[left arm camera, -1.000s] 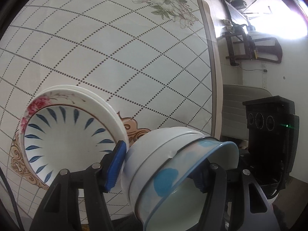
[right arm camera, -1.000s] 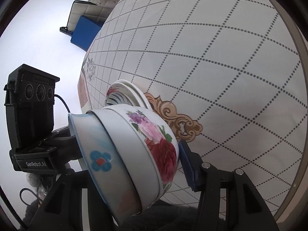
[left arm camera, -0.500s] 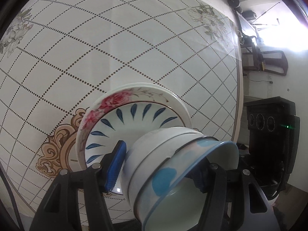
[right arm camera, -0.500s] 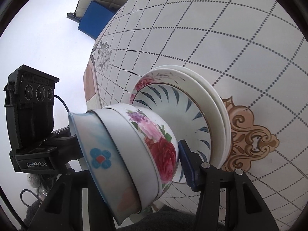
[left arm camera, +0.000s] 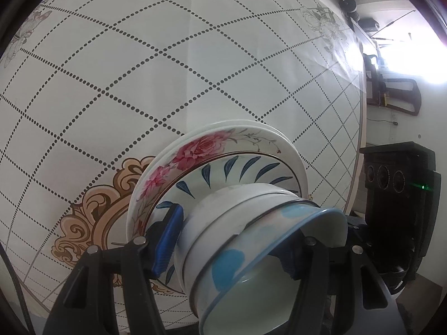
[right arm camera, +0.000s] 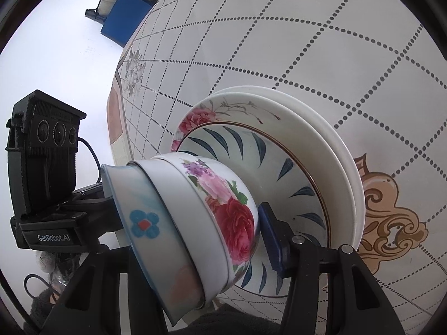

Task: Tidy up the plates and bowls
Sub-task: 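Carry the nested bowls over the plate stack with the right gripper, then lower the nested bowls onto the blue-leaf plate and open the right gripper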

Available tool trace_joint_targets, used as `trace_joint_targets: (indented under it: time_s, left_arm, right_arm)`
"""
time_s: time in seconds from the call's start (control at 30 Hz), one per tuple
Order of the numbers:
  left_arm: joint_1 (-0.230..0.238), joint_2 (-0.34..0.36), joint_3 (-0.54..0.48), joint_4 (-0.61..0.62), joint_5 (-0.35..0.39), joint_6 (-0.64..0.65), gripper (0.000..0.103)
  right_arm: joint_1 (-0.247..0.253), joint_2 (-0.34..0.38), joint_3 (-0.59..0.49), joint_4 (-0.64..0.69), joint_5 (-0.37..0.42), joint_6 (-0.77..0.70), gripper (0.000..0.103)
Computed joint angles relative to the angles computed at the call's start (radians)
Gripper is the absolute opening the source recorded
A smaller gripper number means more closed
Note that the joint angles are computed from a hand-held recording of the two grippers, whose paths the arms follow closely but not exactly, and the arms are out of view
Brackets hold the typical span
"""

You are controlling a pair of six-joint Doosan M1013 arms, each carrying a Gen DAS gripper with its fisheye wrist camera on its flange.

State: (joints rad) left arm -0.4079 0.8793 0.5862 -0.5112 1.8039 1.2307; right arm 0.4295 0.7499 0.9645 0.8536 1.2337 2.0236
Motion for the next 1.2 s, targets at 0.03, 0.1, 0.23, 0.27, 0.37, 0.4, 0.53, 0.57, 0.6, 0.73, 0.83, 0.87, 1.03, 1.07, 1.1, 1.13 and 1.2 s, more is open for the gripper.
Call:
trace_joint_targets:
  time_s: [0.03,0.1,0.23,0.27,0.37,0.4,0.53,0.57,0.6,0.73,0.83,0.87,1.03,1.07,1.1,1.13,1.2]
  left_arm:
    - [0.000,0.000,0.003,0.000,0.000,-0.003,0.058]
    - [0.000,-0.001,0.009,-0.001,-0.003,-0.008,0.058]
    - [-0.001,0.000,0.006,0.000,-0.004,-0.004,0.058]
    - [0.000,-0.001,0.007,0.002,-0.005,-0.004,0.058]
    - [-0.001,-0.003,0.007,0.006,-0.006,-0.001,0.058]
    - [0.000,-0.006,0.011,0.004,-0.009,-0.002,0.058]
    - [0.006,-0.022,0.038,-0.005,-0.028,-0.004,0.058]
    - [0.008,-0.025,0.042,-0.007,-0.032,-0.008,0.058]
    - [0.009,-0.027,0.046,-0.008,-0.034,-0.011,0.058]
    - [0.015,-0.040,0.066,-0.008,-0.048,-0.020,0.058]
    - [0.015,-0.053,0.084,0.000,-0.057,-0.022,0.058]
    - [0.015,-0.057,0.088,0.005,-0.058,-0.022,0.058]
    - [0.010,-0.087,0.113,0.047,-0.082,-0.028,0.058]
    - [0.009,-0.094,0.118,0.061,-0.089,-0.030,0.058]
    - [0.006,-0.103,0.123,0.081,-0.098,-0.029,0.058]
    - [0.001,-0.111,0.126,0.109,-0.107,-0.025,0.058]
    - [-0.011,-0.128,0.130,0.176,-0.124,-0.013,0.058]
  right_arm:
    - [0.000,0.000,-0.001,-0.003,0.000,0.002,0.054]
    - [0.003,0.010,-0.014,-0.006,0.004,0.011,0.054]
    - [0.006,0.017,-0.022,-0.018,0.002,0.017,0.054]
    - [0.006,0.016,-0.021,-0.018,0.003,0.018,0.054]
    - [0.008,0.018,-0.029,-0.035,0.007,0.024,0.054]
    - [0.009,0.019,-0.031,-0.038,0.006,0.025,0.053]
    - [0.010,0.015,-0.025,-0.042,-0.005,0.038,0.053]
    - [0.010,0.014,-0.023,-0.041,-0.005,0.040,0.053]
    - [0.009,0.012,-0.020,-0.040,-0.007,0.045,0.053]
    - [0.006,0.005,-0.012,-0.042,-0.015,0.056,0.053]
    - [0.006,0.001,-0.013,-0.054,-0.013,0.058,0.053]
    - [0.007,-0.001,-0.014,-0.060,-0.010,0.061,0.053]
    - [0.015,-0.006,-0.040,-0.126,0.015,0.072,0.053]
    - [0.018,-0.008,-0.047,-0.147,0.021,0.077,0.053]
    - [0.021,-0.009,-0.052,-0.167,0.027,0.084,0.053]
    - [0.024,-0.011,-0.060,-0.190,0.036,0.090,0.053]
    - [0.032,-0.013,-0.078,-0.241,0.054,0.103,0.053]
